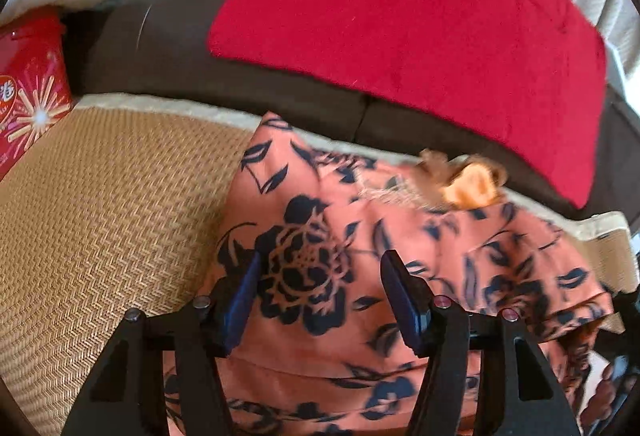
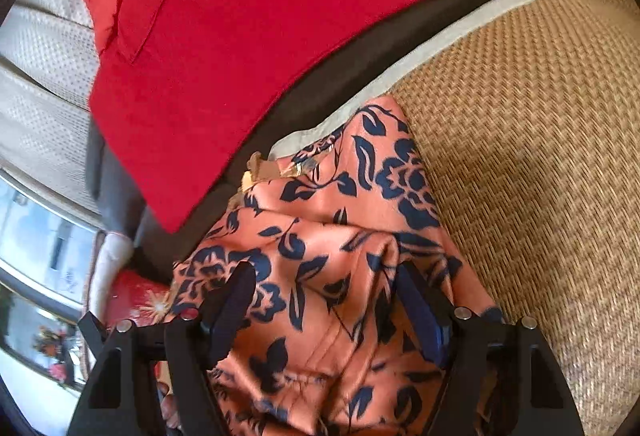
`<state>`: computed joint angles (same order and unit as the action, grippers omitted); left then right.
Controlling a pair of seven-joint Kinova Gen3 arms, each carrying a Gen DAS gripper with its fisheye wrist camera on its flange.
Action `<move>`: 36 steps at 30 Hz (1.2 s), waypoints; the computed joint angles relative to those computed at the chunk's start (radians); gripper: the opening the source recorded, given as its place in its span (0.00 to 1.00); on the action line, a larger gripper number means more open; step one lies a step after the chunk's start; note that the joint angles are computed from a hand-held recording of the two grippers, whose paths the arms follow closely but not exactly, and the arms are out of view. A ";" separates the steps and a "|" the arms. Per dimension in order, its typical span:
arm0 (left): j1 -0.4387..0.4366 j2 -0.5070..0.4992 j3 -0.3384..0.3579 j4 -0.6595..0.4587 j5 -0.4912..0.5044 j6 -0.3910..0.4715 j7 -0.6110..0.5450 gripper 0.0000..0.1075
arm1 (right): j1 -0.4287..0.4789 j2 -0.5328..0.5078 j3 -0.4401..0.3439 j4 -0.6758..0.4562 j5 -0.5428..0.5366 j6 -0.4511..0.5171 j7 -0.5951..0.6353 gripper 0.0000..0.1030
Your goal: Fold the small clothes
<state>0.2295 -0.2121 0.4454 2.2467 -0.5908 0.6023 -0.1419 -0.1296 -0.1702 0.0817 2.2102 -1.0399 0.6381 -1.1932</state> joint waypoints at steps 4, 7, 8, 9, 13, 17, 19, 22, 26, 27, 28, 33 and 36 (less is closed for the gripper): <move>0.007 0.072 0.000 -0.017 -0.033 0.072 0.033 0.52 | -0.027 0.027 -0.087 -0.051 0.155 -0.067 -0.124 0.22; 0.039 0.060 -0.051 -0.006 -0.036 0.058 0.018 0.50 | -0.065 0.040 -0.121 -0.069 0.273 -0.137 -0.229 0.13; 0.041 0.064 -0.052 -0.008 -0.043 0.070 0.013 0.49 | -0.063 0.028 -0.143 -0.069 0.313 -0.173 -0.267 0.11; 0.054 0.048 -0.071 -0.001 -0.037 0.081 -0.009 0.48 | -0.043 0.007 -0.175 -0.064 0.350 -0.214 -0.308 0.10; 0.065 0.037 -0.097 -0.018 -0.007 0.116 -0.097 0.44 | 0.114 -0.060 -0.337 -0.050 0.498 -0.340 -0.470 0.09; 0.061 0.021 -0.119 -0.036 0.045 0.141 -0.174 0.42 | 0.060 -0.015 -0.264 -0.053 0.571 -0.355 -0.551 0.09; 0.056 0.009 -0.122 -0.036 0.063 0.151 -0.214 0.42 | 0.024 0.030 -0.213 -0.066 0.546 -0.317 -0.514 0.12; 0.046 -0.013 -0.140 -0.039 0.111 0.148 -0.285 0.44 | -0.060 0.062 -0.074 -0.089 0.428 -0.232 -0.424 0.14; -0.008 -0.110 -0.167 -0.033 0.203 0.144 -0.352 0.44 | -0.099 -0.008 0.033 -0.045 0.301 -0.269 -0.315 0.18; -0.051 -0.128 -0.141 -0.033 0.201 0.137 -0.339 0.44 | -0.129 -0.034 0.069 -0.026 0.267 -0.295 -0.274 0.21; -0.097 -0.166 -0.096 -0.029 0.187 0.129 -0.310 0.43 | -0.175 -0.057 0.112 -0.013 0.239 -0.315 -0.233 0.30; -0.218 -0.217 0.123 -0.049 0.058 0.089 -0.209 0.43 | -0.396 -0.095 0.205 -0.001 0.137 -0.370 -0.030 0.75; -0.255 -0.106 0.255 -0.093 0.007 0.144 -0.178 0.43 | -0.406 -0.037 0.165 -0.043 0.183 -0.305 -0.006 0.72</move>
